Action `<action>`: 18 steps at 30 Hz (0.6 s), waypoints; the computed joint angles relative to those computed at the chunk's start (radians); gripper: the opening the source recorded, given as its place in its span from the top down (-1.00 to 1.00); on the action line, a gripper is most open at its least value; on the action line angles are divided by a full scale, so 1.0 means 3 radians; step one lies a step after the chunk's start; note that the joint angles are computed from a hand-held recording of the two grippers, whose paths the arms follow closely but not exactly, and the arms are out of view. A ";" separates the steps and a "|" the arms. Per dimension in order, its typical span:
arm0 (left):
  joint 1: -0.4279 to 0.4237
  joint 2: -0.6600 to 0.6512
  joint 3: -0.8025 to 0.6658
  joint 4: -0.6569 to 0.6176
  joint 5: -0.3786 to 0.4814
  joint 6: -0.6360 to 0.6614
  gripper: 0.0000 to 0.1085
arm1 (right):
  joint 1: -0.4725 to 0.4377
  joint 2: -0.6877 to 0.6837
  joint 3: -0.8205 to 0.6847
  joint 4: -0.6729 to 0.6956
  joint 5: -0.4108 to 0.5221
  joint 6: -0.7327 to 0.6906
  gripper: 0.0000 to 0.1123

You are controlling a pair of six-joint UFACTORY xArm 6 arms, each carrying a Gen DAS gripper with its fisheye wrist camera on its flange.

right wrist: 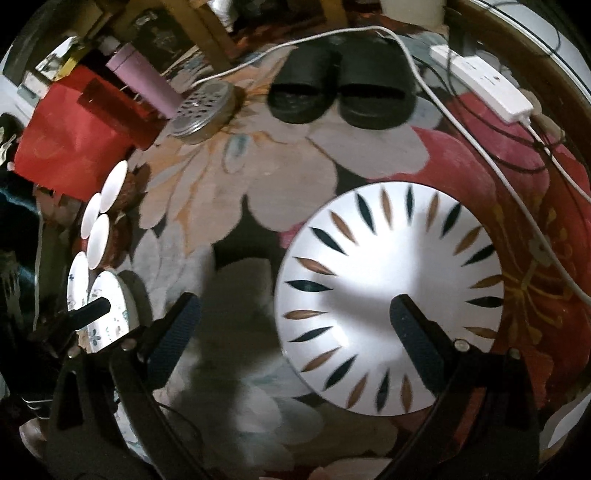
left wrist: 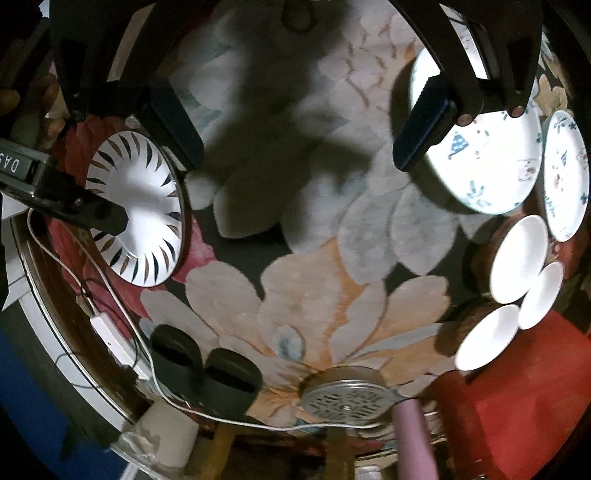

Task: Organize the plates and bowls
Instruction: 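Move the left tool back to the large bear plate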

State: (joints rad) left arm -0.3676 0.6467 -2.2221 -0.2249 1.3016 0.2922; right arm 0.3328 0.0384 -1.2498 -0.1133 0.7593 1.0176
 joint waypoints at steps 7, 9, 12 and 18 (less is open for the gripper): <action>0.0119 -0.0060 0.0025 0.0023 -0.0022 -0.0087 -0.89 | 0.0095 0.0158 -0.0270 -0.0023 0.0076 -0.0040 -0.83; 0.0151 -0.0065 0.0022 0.0030 -0.0037 -0.0096 -0.88 | 0.0106 0.0188 -0.0314 -0.0019 0.0077 -0.0061 -0.83; 0.0194 -0.0043 -0.0010 0.0052 -0.0045 -0.0109 -0.89 | 0.0128 0.0259 -0.0392 -0.0013 0.0076 -0.0082 -0.83; 0.0288 -0.0006 -0.0013 0.0105 -0.0078 -0.0200 -0.89 | 0.0172 0.0414 -0.0541 0.0076 0.0077 -0.0179 -0.83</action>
State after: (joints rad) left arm -0.2813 0.6450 -2.2259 -0.1934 1.2783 0.2321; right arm 0.3843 0.1626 -1.4120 -0.0904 0.7825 0.9638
